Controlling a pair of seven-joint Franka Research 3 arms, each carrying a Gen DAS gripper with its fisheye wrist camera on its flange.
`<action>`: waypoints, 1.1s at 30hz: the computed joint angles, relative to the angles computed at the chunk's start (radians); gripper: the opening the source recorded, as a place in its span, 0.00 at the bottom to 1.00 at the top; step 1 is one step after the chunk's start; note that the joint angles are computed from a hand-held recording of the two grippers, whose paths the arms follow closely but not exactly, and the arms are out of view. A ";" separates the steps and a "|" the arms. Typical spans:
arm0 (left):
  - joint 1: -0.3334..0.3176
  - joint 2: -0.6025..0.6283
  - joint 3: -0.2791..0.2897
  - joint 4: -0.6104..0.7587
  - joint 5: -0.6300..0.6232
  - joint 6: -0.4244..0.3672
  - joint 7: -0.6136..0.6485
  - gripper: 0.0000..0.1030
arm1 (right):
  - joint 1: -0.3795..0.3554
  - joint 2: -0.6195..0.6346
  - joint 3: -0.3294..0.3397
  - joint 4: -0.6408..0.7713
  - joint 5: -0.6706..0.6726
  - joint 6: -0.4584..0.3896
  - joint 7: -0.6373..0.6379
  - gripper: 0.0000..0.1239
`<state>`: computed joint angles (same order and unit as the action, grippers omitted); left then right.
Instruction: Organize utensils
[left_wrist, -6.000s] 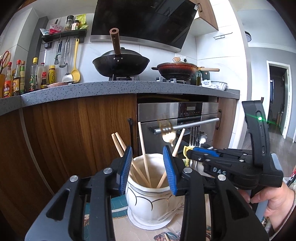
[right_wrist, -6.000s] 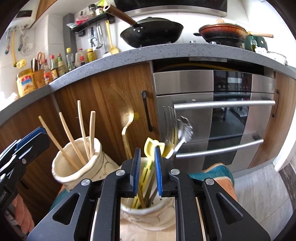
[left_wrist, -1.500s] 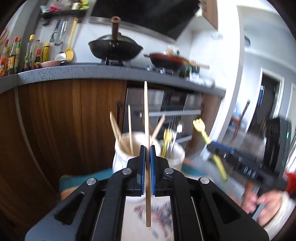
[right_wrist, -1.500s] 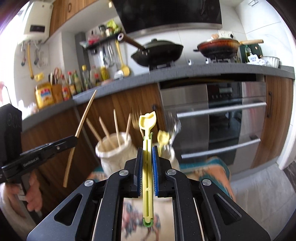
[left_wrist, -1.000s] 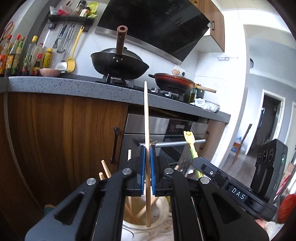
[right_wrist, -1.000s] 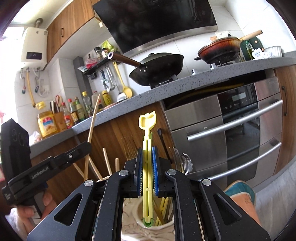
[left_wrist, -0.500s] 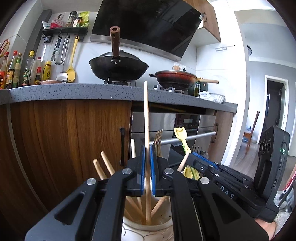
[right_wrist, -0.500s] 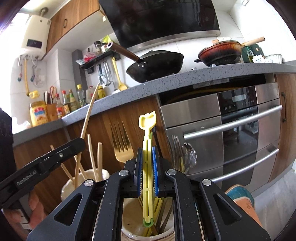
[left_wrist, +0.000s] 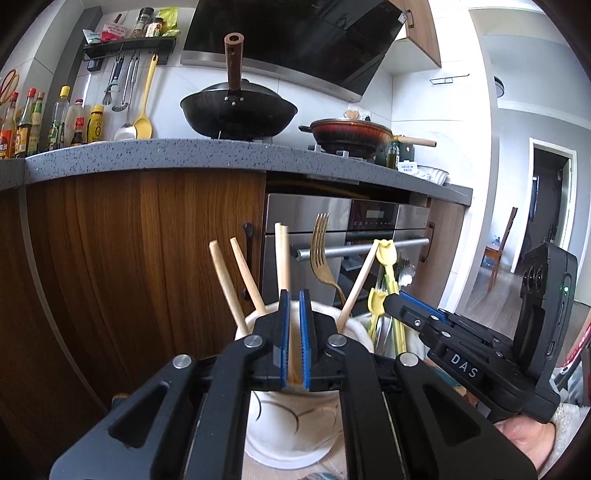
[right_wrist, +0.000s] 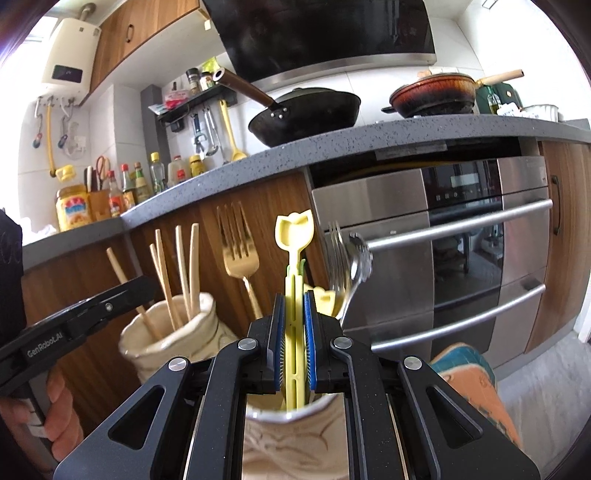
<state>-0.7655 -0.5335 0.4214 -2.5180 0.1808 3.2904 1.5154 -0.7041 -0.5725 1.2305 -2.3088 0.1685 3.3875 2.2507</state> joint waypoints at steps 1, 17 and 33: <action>-0.001 -0.005 0.001 -0.003 0.001 -0.004 0.000 0.05 | 0.010 0.001 -0.007 -0.002 -0.001 -0.008 -0.001 0.09; 0.093 -0.149 -0.089 -0.137 0.000 -0.031 0.021 0.73 | 0.169 -0.034 -0.133 -0.063 -0.023 -0.098 0.026 0.43; 0.336 -0.290 -0.255 -0.329 0.028 -0.020 -0.020 0.95 | 0.409 -0.272 -0.288 -0.221 -0.174 -0.273 0.096 0.79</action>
